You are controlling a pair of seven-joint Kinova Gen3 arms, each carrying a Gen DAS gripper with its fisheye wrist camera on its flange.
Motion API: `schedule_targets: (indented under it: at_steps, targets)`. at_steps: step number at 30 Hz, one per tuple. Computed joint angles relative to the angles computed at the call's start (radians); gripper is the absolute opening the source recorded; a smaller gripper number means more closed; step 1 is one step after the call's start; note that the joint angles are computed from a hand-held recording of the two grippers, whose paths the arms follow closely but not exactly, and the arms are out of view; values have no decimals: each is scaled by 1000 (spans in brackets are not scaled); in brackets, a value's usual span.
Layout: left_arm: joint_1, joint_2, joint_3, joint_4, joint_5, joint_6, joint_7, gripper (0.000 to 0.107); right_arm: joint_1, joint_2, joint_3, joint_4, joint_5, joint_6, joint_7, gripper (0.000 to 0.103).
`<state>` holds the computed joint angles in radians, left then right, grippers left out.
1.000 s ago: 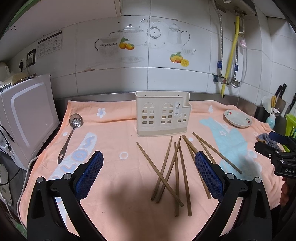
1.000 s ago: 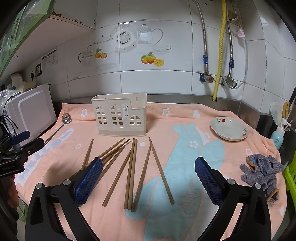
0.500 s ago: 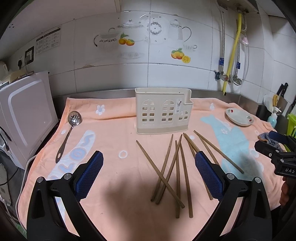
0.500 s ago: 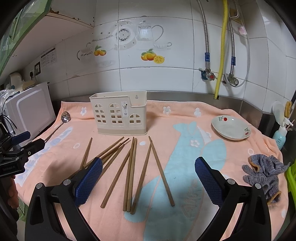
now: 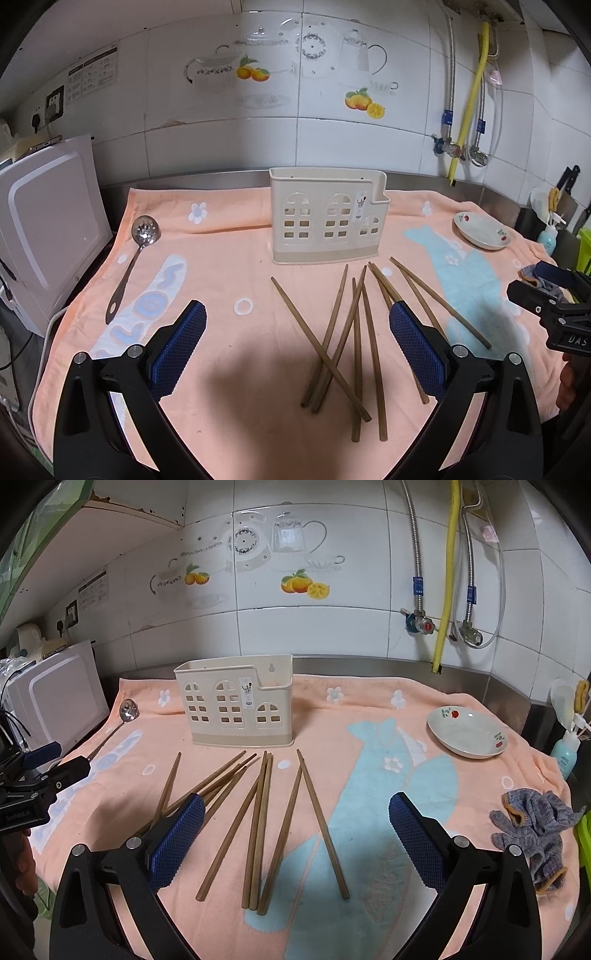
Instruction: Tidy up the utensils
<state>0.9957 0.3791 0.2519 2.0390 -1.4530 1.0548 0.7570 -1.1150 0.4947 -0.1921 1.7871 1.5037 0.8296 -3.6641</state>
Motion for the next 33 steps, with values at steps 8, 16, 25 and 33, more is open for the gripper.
schedule_targets:
  at_steps: [8, 16, 25, 33]
  targets:
    - [-30, -1, -5, -2, -4, -62, -22, 98, 23, 11, 3, -8, -6, -44, 22, 97]
    - [-65, -1, -13, 0, 13, -159, -63, 98, 38, 25, 20, -29, -66, -99, 91, 97]
    - [-98, 16, -43, -10, 49, -311, -119, 90, 38, 35, 54, -36, -124, -144, 146, 96]
    - [-124, 32, -84, -11, 58, -457, -140, 73, 48, 54, 84, -49, -197, -203, 230, 96]
